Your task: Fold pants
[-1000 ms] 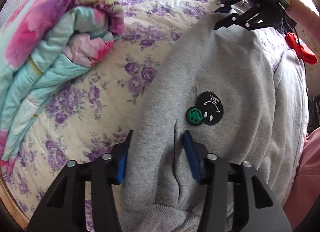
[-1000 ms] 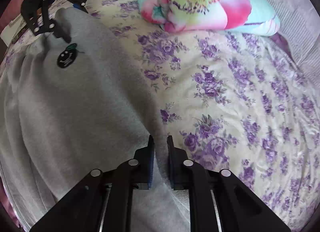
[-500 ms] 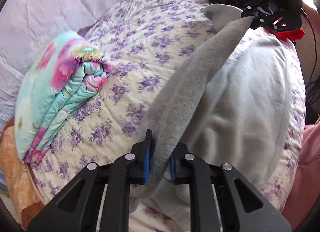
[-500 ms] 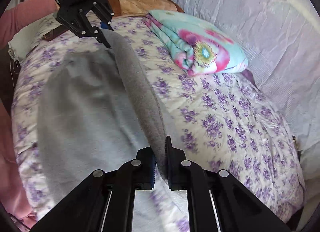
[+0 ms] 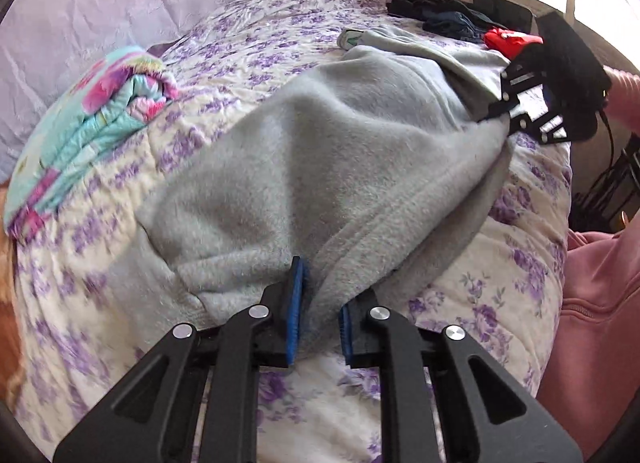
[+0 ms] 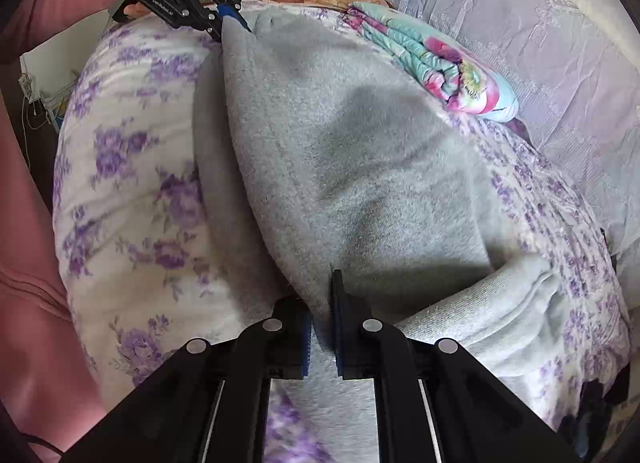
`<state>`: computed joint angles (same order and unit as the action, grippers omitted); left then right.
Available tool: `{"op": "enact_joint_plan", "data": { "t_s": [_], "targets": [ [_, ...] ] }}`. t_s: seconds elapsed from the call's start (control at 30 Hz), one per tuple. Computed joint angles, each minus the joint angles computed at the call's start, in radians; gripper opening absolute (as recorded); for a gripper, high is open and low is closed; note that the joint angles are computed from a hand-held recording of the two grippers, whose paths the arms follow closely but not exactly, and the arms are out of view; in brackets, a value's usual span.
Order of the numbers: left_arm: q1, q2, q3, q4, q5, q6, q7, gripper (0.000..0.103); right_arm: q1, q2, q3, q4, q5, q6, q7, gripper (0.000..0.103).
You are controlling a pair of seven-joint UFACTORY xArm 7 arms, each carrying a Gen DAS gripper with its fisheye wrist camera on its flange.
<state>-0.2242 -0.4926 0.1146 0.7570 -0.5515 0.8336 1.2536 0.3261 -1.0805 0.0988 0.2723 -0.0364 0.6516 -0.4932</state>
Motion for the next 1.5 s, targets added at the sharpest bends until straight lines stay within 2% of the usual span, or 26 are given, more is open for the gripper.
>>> {"op": "enact_joint_plan", "data": {
  "t_s": [0.13,0.2,0.23,0.27,0.3,0.33,0.37,0.43,0.47,0.53,0.6,0.7,0.8,0.9,0.93,1.03,1.13,1.2,1.27,1.33,1.5],
  "targets": [
    [-0.013,-0.028,0.007,-0.068,-0.070,-0.082,0.007,0.016,-0.015,-0.029,0.048,-0.067,-0.026,-0.082,0.044,0.012],
    [-0.008,-0.050,-0.013,-0.084,-0.048,-0.110,-0.021,0.018,-0.022,-0.045,0.060,-0.072,-0.030,-0.081,0.083,0.013],
    [0.000,-0.067,-0.027,-0.082,-0.023,-0.104,-0.059,0.026,-0.023,-0.055,0.060,-0.068,-0.030,-0.070,0.099,0.017],
    [0.001,-0.083,-0.031,-0.076,-0.009,-0.089,-0.093,0.034,-0.021,-0.071,0.054,-0.068,-0.027,-0.058,0.113,0.025],
    [-0.006,-0.110,-0.024,-0.072,-0.009,-0.066,-0.118,0.061,-0.019,-0.092,0.038,-0.065,-0.016,-0.044,0.128,0.030],
    [-0.026,-0.156,-0.012,-0.075,-0.039,-0.060,-0.133,0.090,-0.008,-0.123,0.000,-0.063,0.006,-0.028,0.132,0.046],
    [-0.056,-0.194,0.006,-0.080,-0.077,-0.070,-0.128,0.098,0.005,-0.164,-0.053,-0.060,0.040,-0.010,0.134,0.051],
    [-0.132,-0.257,0.044,-0.081,-0.153,-0.072,-0.097,0.099,-0.031,-0.212,-0.099,-0.046,0.081,-0.008,0.162,0.056],
    [-0.167,-0.280,0.038,-0.086,-0.194,-0.105,-0.088,0.099,-0.068,-0.218,-0.120,-0.029,0.096,-0.017,0.185,0.062],
    [-0.226,-0.287,0.019,-0.101,-0.257,-0.182,-0.092,0.099,-0.125,-0.181,-0.165,0.019,0.132,-0.034,0.228,0.068],
    [-0.275,-0.227,-0.016,-0.092,-0.294,-0.228,-0.141,0.099,-0.167,-0.079,-0.205,0.099,0.170,-0.045,0.271,0.068],
    [-0.318,-0.067,-0.064,-0.045,-0.324,-0.209,-0.269,0.099,-0.247,0.116,-0.188,0.221,0.164,-0.099,0.325,0.073],
    [-0.299,0.077,-0.139,-0.002,-0.304,-0.201,-0.423,0.099,-0.315,0.323,-0.154,0.348,0.143,-0.105,0.398,0.074],
    [-0.264,0.138,-0.236,-0.026,-0.217,-0.325,-0.574,0.098,-0.392,0.567,-0.093,0.513,0.118,-0.018,0.504,0.074],
    [-0.266,0.137,-0.251,-0.035,-0.179,-0.353,-0.592,0.098,-0.369,0.623,-0.115,0.549,0.096,0.013,0.520,0.074],
    [-0.291,0.134,-0.239,-0.053,-0.134,-0.385,-0.614,0.098,-0.442,0.832,-0.028,0.680,-0.108,0.076,0.680,0.074],
    [-0.312,0.136,-0.226,-0.056,-0.110,-0.395,-0.633,0.098,-0.420,0.942,-0.041,0.739,-0.185,0.114,0.727,0.076],
    [-0.318,0.129,-0.209,-0.056,-0.098,-0.387,-0.634,0.098,-0.400,0.940,-0.058,0.722,-0.218,0.089,0.722,0.067],
    [-0.327,0.134,-0.198,-0.054,-0.103,-0.390,-0.628,0.098,-0.388,0.902,-0.081,0.698,-0.204,0.084,0.683,0.034],
    [-0.331,0.134,-0.195,-0.053,-0.102,-0.391,-0.629,0.098,-0.381,0.853,-0.123,0.669,-0.107,0.080,0.604,0.014],
    [-0.331,0.136,-0.195,-0.051,-0.089,-0.391,-0.638,0.098,-0.358,0.603,-0.260,0.533,0.206,0.019,0.393,0.011]
  ]
}}
